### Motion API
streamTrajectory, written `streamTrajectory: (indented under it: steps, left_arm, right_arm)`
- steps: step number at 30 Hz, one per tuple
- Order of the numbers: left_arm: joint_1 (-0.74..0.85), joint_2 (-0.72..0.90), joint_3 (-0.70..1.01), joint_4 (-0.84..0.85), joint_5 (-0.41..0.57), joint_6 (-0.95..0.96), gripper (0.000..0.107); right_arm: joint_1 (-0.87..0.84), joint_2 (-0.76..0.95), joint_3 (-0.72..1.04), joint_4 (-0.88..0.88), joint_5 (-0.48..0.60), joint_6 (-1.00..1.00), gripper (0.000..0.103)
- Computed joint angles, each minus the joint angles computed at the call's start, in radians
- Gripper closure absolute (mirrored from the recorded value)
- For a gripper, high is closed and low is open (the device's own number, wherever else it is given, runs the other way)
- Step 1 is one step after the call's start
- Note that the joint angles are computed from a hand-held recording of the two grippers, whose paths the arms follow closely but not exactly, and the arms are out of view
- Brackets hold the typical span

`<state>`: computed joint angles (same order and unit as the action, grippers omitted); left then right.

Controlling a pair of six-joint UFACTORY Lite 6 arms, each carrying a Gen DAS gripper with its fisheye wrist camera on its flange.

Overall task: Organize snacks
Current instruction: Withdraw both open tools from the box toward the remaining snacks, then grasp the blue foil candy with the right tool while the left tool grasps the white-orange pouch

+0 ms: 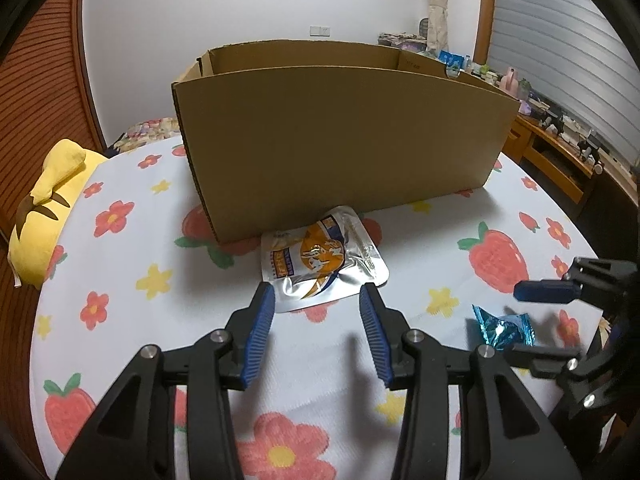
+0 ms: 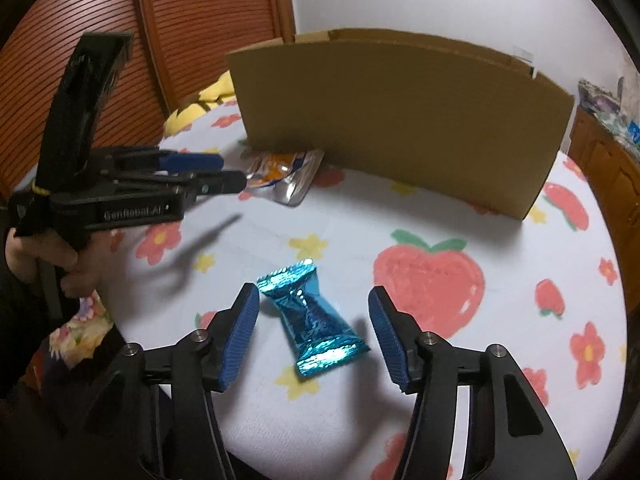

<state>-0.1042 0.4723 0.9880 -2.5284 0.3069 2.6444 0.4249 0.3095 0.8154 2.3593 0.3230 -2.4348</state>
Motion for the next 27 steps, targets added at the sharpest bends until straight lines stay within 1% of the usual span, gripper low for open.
streamTrajectory:
  steps: [2, 4, 7, 10, 11, 13, 15, 16, 20, 27]
  left_arm:
    - [0.002, 0.011, 0.014, 0.031, -0.001, -0.032, 0.058]
    - [-0.001, 0.024, 0.030, 0.036, -0.012, -0.039, 0.057]
    - [-0.004, 0.042, 0.055, 0.059, -0.024, -0.067, 0.057]
    - [-0.003, 0.061, 0.086, 0.125, -0.034, -0.141, 0.055]
    - [-0.004, 0.067, 0.096, 0.136, -0.038, -0.155, 0.053]
    - [-0.005, 0.074, 0.113, 0.153, -0.043, -0.181, 0.052]
    - [-0.004, 0.076, 0.123, 0.188, -0.041, -0.221, 0.050]
    - [-0.004, 0.079, 0.130, 0.204, -0.040, -0.239, 0.048]
    - [-0.008, 0.100, 0.174, 0.258, -0.046, -0.314, 0.043]
    - [-0.036, 0.170, 0.275, 0.303, -0.103, -0.390, 0.042]
  right_arm:
    - [0.000, 0.013, 0.003, 0.007, 0.007, -0.006, 0.046]
    - [0.003, 0.027, 0.005, 0.043, 0.007, -0.039, 0.046]
    - [0.017, 0.036, -0.004, 0.161, 0.006, -0.153, 0.046]
    - [0.031, 0.035, -0.024, 0.280, 0.020, -0.270, 0.050]
    - [0.038, 0.031, -0.031, 0.334, 0.019, -0.320, 0.052]
    - [0.055, 0.024, -0.048, 0.476, 0.027, -0.448, 0.061]
    - [0.062, 0.020, -0.058, 0.553, 0.040, -0.516, 0.077]
    - [0.064, 0.021, -0.063, 0.588, 0.051, -0.548, 0.078]
    - [0.063, 0.019, -0.086, 0.616, 0.087, -0.567, 0.078]
    - [0.047, 0.026, -0.097, 0.568, 0.127, -0.511, 0.078]
